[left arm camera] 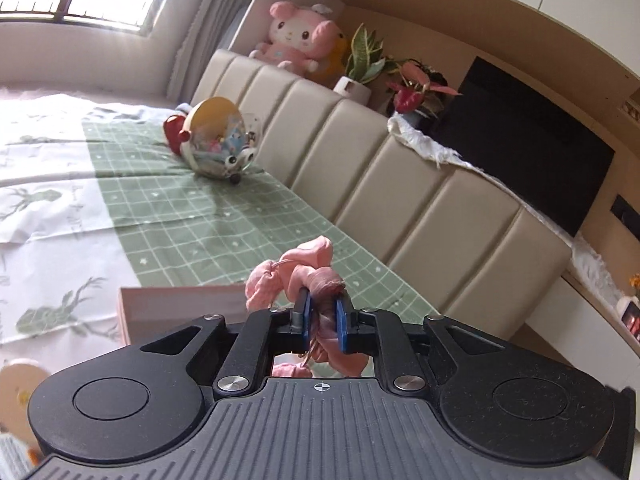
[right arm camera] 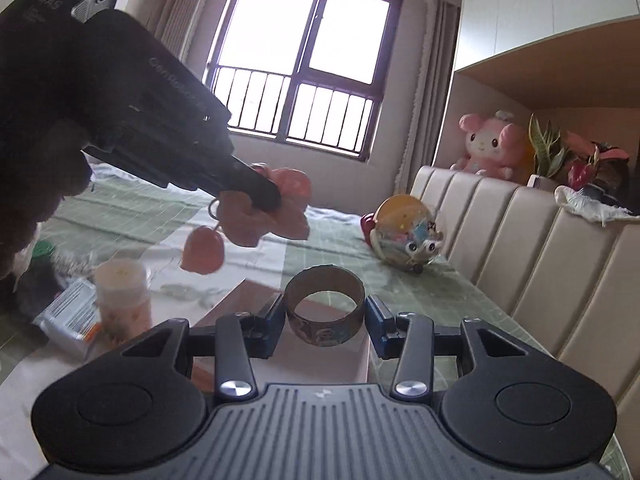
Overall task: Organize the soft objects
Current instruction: 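Lower scrunchie and tape roll into the pink box, opening both tools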
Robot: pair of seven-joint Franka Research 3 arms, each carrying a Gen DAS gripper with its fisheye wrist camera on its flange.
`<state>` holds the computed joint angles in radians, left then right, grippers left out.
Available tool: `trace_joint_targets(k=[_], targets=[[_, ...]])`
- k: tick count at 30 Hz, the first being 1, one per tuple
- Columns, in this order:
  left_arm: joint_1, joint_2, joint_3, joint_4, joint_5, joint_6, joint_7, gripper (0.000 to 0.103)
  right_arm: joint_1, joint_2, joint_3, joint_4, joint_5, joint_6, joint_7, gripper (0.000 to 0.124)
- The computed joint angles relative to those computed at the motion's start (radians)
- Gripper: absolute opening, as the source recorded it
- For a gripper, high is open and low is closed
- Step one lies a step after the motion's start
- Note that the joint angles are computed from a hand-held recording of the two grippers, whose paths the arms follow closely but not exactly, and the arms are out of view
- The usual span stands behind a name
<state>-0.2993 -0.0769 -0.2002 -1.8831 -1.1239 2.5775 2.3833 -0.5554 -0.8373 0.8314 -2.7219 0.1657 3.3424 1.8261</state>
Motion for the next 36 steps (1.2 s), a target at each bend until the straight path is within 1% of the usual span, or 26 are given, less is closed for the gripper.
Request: trace_joint_targets(k=[1, 2, 3, 4, 5, 6, 7, 8, 9, 10, 11, 13, 15, 17, 18, 19, 22, 23, 25, 26, 28, 32, 33, 34, 35, 36], targets=[[0.01, 0.063, -0.013, 0.066, 0.032, -0.018, -0.042, 0.02, -0.043, 0.045, 0.023, 0.023, -0.002, 0.028, 0.005, 0.051], [0.025, 0.125, -0.026, 0.122, 0.05, -0.044, -0.074, 0.021, -0.067, 0.104, 0.035, 0.044, -0.004, 0.046, 0.0, 0.066], [0.005, 0.185, -0.01, 0.163, 0.092, -0.048, -0.142, 0.022, -0.087, 0.138, 0.054, 0.055, 0.009, 0.039, 0.002, 0.07], [-0.049, 0.237, 0.039, 0.195, 0.204, -0.042, -0.262, 0.024, -0.086, 0.161, 0.061, 0.052, 0.02, 0.026, 0.004, 0.07], [-0.137, 0.289, 0.123, 0.214, 0.38, -0.039, -0.397, 0.023, -0.068, 0.18, 0.054, 0.04, 0.024, 0.026, 0.003, 0.07], [-0.193, 0.32, 0.172, 0.214, 0.555, -0.015, -0.503, 0.023, -0.033, 0.201, 0.038, 0.013, 0.027, 0.046, 0.001, 0.07], [-0.215, 0.336, 0.189, 0.194, 0.679, 0.028, -0.571, 0.023, -0.009, 0.205, 0.03, -0.012, 0.036, 0.06, -0.005, 0.07], [-0.202, 0.339, 0.173, 0.17, 0.733, 0.065, -0.617, 0.023, 0.006, 0.199, 0.034, -0.037, 0.047, 0.068, -0.015, 0.07], [-0.154, 0.334, 0.127, 0.146, 0.718, 0.093, -0.631, 0.023, 0.011, 0.188, 0.048, -0.056, 0.06, 0.072, -0.023, 0.07], [-0.073, 0.324, 0.045, 0.119, 0.684, 0.124, -0.634, 0.023, 0.016, 0.181, 0.058, -0.069, 0.07, 0.073, -0.03, 0.07], [-0.008, 0.304, -0.018, 0.087, 0.629, 0.158, -0.612, 0.023, 0.025, 0.18, 0.061, -0.076, 0.078, 0.07, -0.036, 0.07], [0.045, 0.252, -0.067, 0.029, 0.567, 0.213, -0.543, 0.023, 0.059, 0.189, 0.042, -0.078, 0.09, 0.053, -0.04, 0.07], [0.078, 0.177, -0.101, -0.053, 0.544, 0.281, -0.453, 0.023, 0.081, 0.188, 0.034, -0.071, 0.108, 0.03, -0.023, 0.07], [0.091, 0.086, -0.112, -0.138, 0.441, 0.327, -0.286, 0.023, 0.108, 0.193, 0.017, -0.06, 0.113, 0.009, 0.0, 0.07], [0.079, 0.043, -0.101, -0.175, 0.381, 0.342, -0.193, 0.023, 0.132, 0.184, 0.009, -0.055, 0.116, -0.011, 0.017, 0.07], [0.062, 0.0, -0.088, -0.215, 0.364, 0.372, -0.139, 0.023, 0.141, 0.177, 0.009, -0.047, 0.112, -0.028, 0.034, 0.07], [-0.011, -0.137, -0.027, -0.373, 0.292, 0.52, -0.01, 0.023, 0.138, 0.143, 0.042, -0.018, 0.083, -0.085, 0.084, 0.071], [-0.065, -0.175, 0.023, -0.412, 0.24, 0.55, 0.051, 0.023, 0.13, 0.134, 0.057, -0.004, 0.07, -0.101, 0.099, 0.071], [-0.18, -0.266, 0.152, -0.493, 0.152, 0.565, 0.162, 0.023, 0.116, 0.124, 0.09, 0.03, 0.044, -0.13, 0.131, 0.073], [-0.199, -0.311, 0.19, -0.533, 0.148, 0.555, 0.176, 0.023, 0.109, 0.126, 0.105, 0.05, 0.031, -0.142, 0.146, 0.073], [-0.165, -0.392, 0.211, -0.609, 0.195, 0.52, 0.146, 0.023, 0.094, 0.141, 0.141, 0.096, 0.012, -0.165, 0.188, 0.075], [-0.11, -0.527, 0.274, -0.755, 0.263, 0.525, 0.134, 0.023, 0.066, 0.241, 0.217, 0.205, -0.026, -0.198, 0.268, 0.076], [-0.08, -0.546, 0.276, -0.778, 0.281, 0.52, 0.113, 0.023, 0.043, 0.264, 0.252, 0.232, -0.04, -0.204, 0.29, 0.076], [-0.024, -0.569, 0.267, -0.803, 0.302, 0.505, 0.075, 0.023, 0.014, 0.28, 0.292, 0.257, -0.056, -0.211, 0.313, 0.076], [0.007, -0.59, 0.273, -0.825, 0.315, 0.502, 0.051, 0.023, -0.027, 0.293, 0.344, 0.288, -0.074, -0.223, 0.338, 0.076], [0.011, -0.607, 0.297, -0.841, 0.32, 0.508, 0.045, 0.023, -0.064, 0.302, 0.391, 0.311, -0.093, -0.23, 0.36, 0.076]])
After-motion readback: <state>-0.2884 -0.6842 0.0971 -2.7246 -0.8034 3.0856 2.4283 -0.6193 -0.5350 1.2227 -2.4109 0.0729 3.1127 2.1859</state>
